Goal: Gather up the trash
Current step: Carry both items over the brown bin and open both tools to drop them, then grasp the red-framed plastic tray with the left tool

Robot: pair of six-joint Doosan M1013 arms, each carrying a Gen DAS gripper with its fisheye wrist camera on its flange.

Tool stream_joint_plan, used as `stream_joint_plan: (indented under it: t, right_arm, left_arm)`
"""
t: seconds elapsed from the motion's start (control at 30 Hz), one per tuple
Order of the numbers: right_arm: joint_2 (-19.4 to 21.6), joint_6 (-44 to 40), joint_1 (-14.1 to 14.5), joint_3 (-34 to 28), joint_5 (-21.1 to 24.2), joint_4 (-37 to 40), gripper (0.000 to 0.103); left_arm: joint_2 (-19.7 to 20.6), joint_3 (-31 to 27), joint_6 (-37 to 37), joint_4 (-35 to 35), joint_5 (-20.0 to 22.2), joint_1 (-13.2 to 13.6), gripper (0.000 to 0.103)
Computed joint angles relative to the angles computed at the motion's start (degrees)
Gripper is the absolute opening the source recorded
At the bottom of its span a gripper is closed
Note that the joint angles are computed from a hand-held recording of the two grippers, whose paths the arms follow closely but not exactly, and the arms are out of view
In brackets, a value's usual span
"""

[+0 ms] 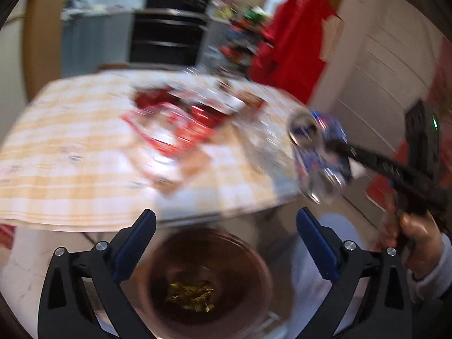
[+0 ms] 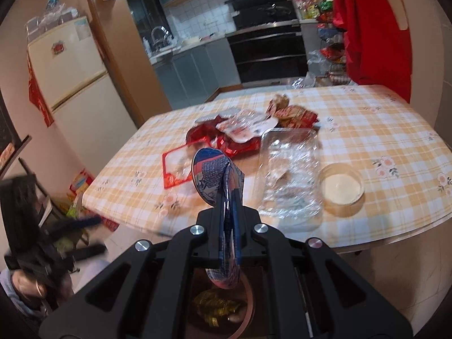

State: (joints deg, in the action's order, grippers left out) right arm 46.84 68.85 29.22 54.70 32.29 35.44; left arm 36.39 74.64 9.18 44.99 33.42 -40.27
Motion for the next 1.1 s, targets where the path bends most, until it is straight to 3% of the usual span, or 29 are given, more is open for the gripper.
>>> stream_joint_plan:
  t: [0.13, 0.27, 0.53, 0.67, 0.77, 0.8, 0.87, 0.93, 1.03, 1.1]
  right_arm:
    - [1.04, -0.88, 0.93, -1.59, 4.1, -0.9, 0.009]
    - [2.19, -2.56, 2.09, -3.57, 8.79, -1.27, 0.009]
    - [4.91, -3.33, 4.19, -8.0, 18.71, -2.33, 0.009]
    - [5.74, -2.03, 4.92, -9.48, 20.63, -4.05, 0.014]
    - [4.74, -1.66, 5.09, -8.04, 17.21, -5.12, 0.04]
    - [4.06, -1.76, 5.11, -6.95, 15.06, -5.26, 0.053]
    - [2.97, -2.25, 4.95, -5.18, 11.3, -5.01, 0.063]
    - [1.59, -0.97, 5.07, -2.97, 5.93, -6.94, 0.092]
    - [-1.57, 6.01, 5.64, 2.78, -8.56, -14.87, 0.097]
    - [-2.48, 12.7, 5.65, 4.45, -13.68, -20.98, 0.097]
  left_arm:
    - [-1.53, 2.32, -11.17, 11.19, 10.47, -1.31, 0.097]
    - [-3.16, 5.09, -19.55, 16.75, 16.39, -1.8, 0.097]
    - [-5.67, 9.58, -27.54, 18.52, 19.86, -1.64, 0.097]
    - [-6.02, 10.63, -28.83, 18.14, 20.0, -1.76, 0.097]
    - [-6.09, 10.99, -29.48, 18.14, 20.16, -1.76, 0.097]
    - [-6.1, 11.03, -29.58, 18.08, 20.22, -1.76, 0.097]
    - [-6.03, 10.94, -29.62, 18.01, 20.46, -1.77, 0.097]
    - [-5.87, 10.69, -29.56, 18.13, 20.82, -1.82, 0.097]
    - [-5.67, 10.21, -28.86, 18.44, 21.49, -2.03, 0.097]
    - [-5.51, 9.84, -28.29, 18.63, 22.01, -2.16, 0.097]
